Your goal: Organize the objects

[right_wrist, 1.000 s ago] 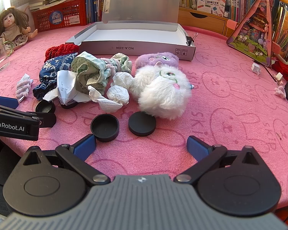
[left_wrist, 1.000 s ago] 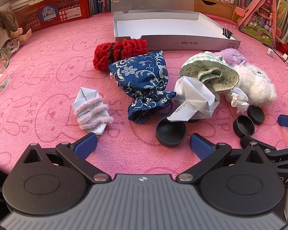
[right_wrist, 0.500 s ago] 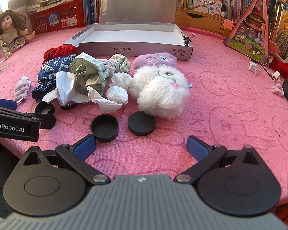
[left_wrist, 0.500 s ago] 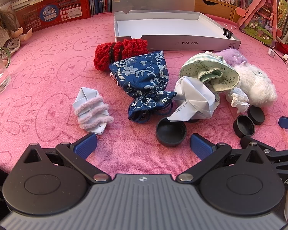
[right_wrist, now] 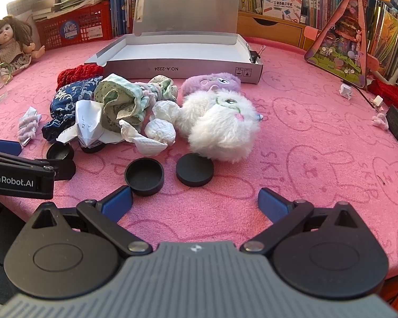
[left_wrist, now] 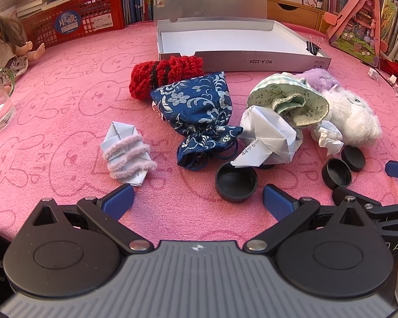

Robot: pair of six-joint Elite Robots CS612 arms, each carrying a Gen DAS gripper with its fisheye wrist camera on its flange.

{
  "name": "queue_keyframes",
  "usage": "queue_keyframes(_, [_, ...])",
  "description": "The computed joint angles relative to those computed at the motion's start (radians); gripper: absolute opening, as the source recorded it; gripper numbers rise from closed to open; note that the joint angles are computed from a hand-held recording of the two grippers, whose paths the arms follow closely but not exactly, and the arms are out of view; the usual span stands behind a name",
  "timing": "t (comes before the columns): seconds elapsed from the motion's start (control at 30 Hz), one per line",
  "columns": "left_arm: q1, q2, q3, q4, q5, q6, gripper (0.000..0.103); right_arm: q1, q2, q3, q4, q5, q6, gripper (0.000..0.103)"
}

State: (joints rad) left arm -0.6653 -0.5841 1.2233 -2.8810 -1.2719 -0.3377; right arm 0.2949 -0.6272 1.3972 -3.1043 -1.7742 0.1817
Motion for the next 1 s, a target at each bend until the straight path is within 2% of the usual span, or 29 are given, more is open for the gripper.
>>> queue_keyframes(0.2, [0.001,0.003,0.011,-0.041,-0.002,0.022,0.103,-0.002,0.000,0.000,-0.003,0.006,-0.003,0.103])
queue_keyframes(0.43, [0.003,0.001,0.013,-0.045,-0.011,0.028,0.103,-0.001,0.006,0.000,-0.028,0.005,-0.003,0.103])
queue_keyframes(0.57, [-0.001,0.000,0.031,-0.115,-0.010,0.060,0.103,-0.003,0.007,0.003,-0.043,0.012,-0.001,0.103])
queue_keyframes(0.67, [-0.010,0.003,0.042,-0.184,0.015,0.115,0.101,-0.004,0.007,0.007,-0.059,0.021,-0.009,0.098])
queue_keyframes(0.77, [-0.010,0.002,0.047,-0.213,-0.012,0.133,0.091,-0.004,0.008,0.009,-0.074,0.031,-0.018,0.092])
queue_keyframes(0.93, [-0.007,0.001,0.047,-0.205,-0.058,0.135,0.065,-0.005,0.009,0.012,-0.101,0.053,-0.040,0.080])
queue_keyframes(1.0, [-0.005,-0.001,0.049,-0.201,-0.073,0.131,0.062,-0.005,0.008,0.015,-0.112,0.065,-0.052,0.076])
